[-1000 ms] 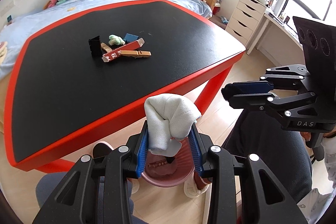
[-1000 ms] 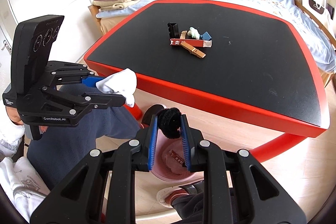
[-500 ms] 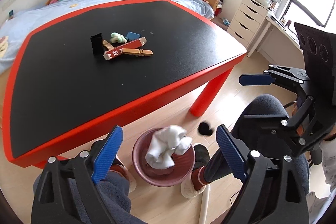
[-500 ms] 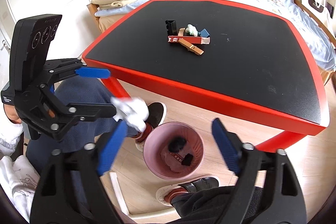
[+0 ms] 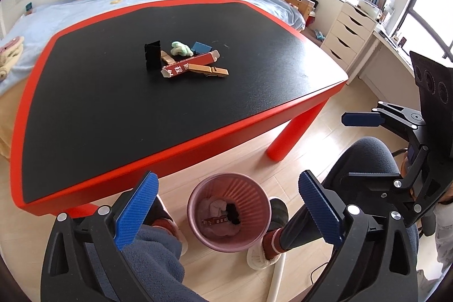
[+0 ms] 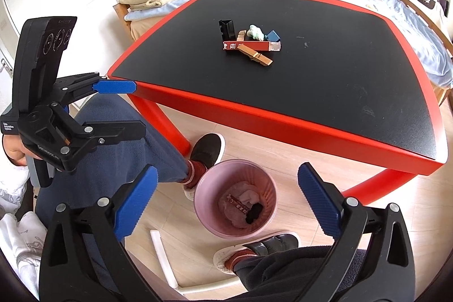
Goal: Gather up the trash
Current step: 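Grasp the wooden clothespin with the right tool while the left tool grasps the black cup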
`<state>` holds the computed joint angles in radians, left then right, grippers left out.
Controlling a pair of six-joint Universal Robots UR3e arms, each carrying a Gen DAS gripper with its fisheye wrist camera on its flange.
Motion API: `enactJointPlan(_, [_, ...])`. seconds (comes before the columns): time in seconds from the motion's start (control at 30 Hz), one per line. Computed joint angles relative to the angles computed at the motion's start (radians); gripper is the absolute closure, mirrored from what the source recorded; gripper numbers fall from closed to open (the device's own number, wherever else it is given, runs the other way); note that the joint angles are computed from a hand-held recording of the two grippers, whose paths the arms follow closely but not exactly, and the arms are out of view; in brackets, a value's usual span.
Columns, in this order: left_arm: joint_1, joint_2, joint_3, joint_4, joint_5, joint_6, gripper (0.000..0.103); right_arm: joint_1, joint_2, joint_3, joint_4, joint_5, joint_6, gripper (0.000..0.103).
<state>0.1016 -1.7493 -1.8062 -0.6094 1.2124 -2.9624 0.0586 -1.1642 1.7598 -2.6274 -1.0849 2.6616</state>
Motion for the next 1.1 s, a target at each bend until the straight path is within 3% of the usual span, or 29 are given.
enactJointPlan(0.53, [0.029, -0.048, 0.072, -0.008, 0.003, -0.006, 0.008, 0.002, 0.060, -0.110, 0.038, 0.014, -0.006, 0.005])
enactJointPlan(1.1, [0.056, -0.293, 0.452, -0.085, 0.029, -0.005, 0.008, 0.065, 0.356, -0.688, 0.277, -0.008, -0.085, 0.005])
